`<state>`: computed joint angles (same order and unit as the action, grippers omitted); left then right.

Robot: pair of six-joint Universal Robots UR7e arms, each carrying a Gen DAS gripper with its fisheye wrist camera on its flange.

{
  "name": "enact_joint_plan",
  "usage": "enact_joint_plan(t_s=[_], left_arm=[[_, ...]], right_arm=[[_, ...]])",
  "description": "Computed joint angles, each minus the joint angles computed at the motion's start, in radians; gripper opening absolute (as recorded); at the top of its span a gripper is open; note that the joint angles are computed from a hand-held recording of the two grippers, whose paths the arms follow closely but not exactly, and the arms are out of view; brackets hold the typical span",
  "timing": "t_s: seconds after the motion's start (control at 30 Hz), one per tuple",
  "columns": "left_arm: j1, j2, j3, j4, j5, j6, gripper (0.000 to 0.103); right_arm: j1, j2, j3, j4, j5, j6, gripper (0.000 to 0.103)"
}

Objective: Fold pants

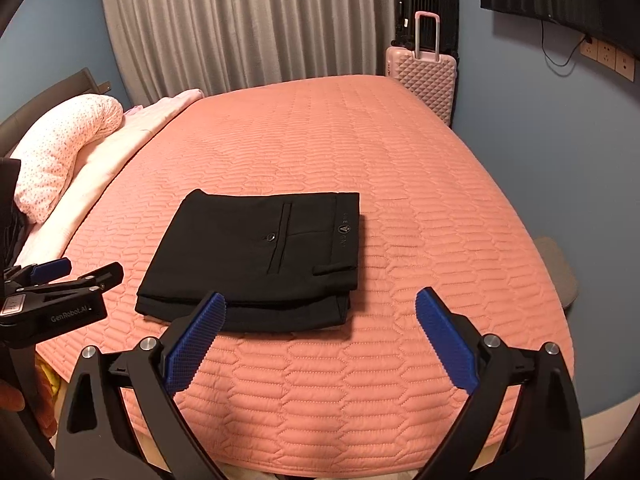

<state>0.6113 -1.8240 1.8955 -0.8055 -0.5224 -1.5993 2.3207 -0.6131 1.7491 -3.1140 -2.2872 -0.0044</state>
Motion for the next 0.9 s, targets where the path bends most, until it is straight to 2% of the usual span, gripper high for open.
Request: enact_joint_plan(t_s=[0.13, 0.53, 0.9], left_arm=[[-0.004, 0.005, 0.014, -0.013, 0.014, 0.008, 0.086], [0.037, -0.025, 0.049, -0.096, 0.022, 0.083, 0.086], [0.038, -0.033, 0.049, -0.046, 0.019, 0.025, 0.086]], right_arm=[[0.009, 0.016, -0.006, -0.018, -0.023, -0.015, 0.095], [-0.002, 0.042, -0.040, 0.022, -0.018, -0.011, 0.095], [0.007, 0.050, -0.043, 0.025, -0.015, -0.015, 0.095]])
